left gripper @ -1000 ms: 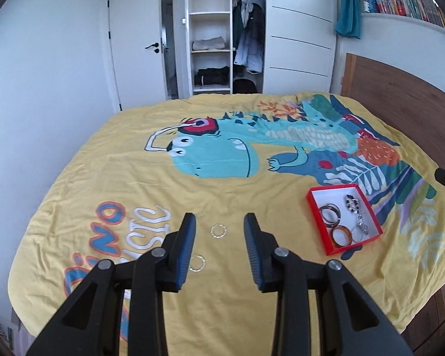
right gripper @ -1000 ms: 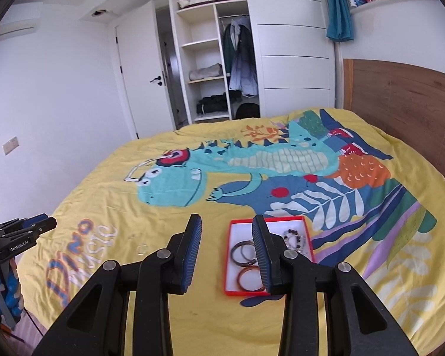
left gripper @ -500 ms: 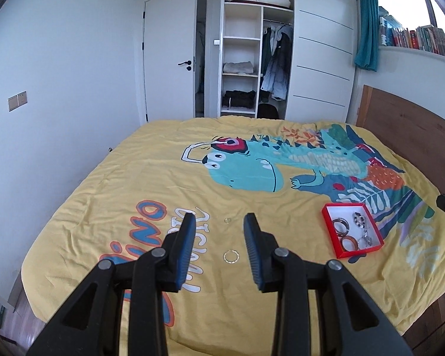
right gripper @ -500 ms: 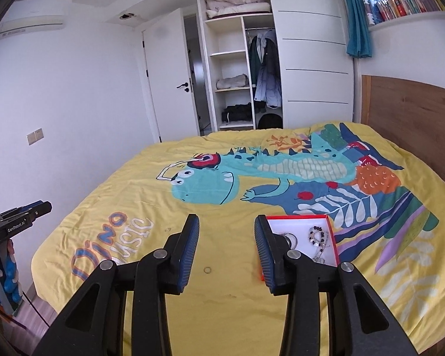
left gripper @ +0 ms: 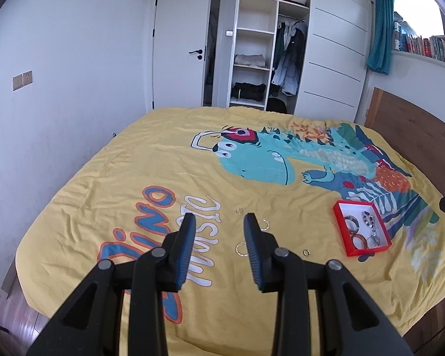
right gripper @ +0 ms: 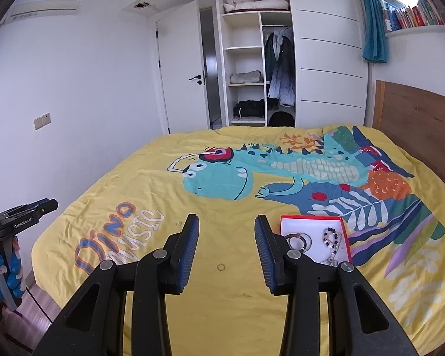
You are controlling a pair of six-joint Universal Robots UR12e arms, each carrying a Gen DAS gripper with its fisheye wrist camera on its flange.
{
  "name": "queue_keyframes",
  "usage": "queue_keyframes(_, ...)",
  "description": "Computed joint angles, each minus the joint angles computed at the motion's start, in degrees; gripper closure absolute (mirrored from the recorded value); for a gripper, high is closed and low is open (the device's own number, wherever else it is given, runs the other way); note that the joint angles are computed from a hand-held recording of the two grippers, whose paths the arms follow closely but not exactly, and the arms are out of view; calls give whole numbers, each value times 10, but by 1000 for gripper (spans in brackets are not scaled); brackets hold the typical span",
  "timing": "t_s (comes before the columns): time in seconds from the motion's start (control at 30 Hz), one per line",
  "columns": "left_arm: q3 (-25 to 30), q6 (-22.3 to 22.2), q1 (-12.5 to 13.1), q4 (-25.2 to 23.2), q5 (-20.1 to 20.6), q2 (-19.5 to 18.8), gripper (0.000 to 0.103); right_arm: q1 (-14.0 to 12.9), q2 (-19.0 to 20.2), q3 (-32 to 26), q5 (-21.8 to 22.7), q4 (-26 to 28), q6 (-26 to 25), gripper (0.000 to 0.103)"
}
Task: Organize jewelry
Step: 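Withdraw both tools from the box toward the hoop earrings and rings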
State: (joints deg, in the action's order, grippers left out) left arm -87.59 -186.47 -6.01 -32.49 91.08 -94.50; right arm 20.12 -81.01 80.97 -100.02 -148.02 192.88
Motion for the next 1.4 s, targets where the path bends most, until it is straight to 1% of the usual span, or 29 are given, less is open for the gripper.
queue_keyframes(0.3,7,-10,-3,-38,-16,-38,71,-12,27,-3,31,26,10,64)
queue_keyframes(0.43,11,-13,-5,-51,-18,-54,71,-21,38,0,50,33,20,64)
queue_keyframes(0.77,25,-21,-8,-84,-26,-93,71,-34,70,-7,85,50,30,64)
queue_keyframes(1.07,41,-12,-10,-99,-37,-126,71,-42,100,-17,109,61,42,64)
queue_keyframes(1.4,55,-6,-8,-109,-49,-152,71,-46,126,-28,129,75,46,64)
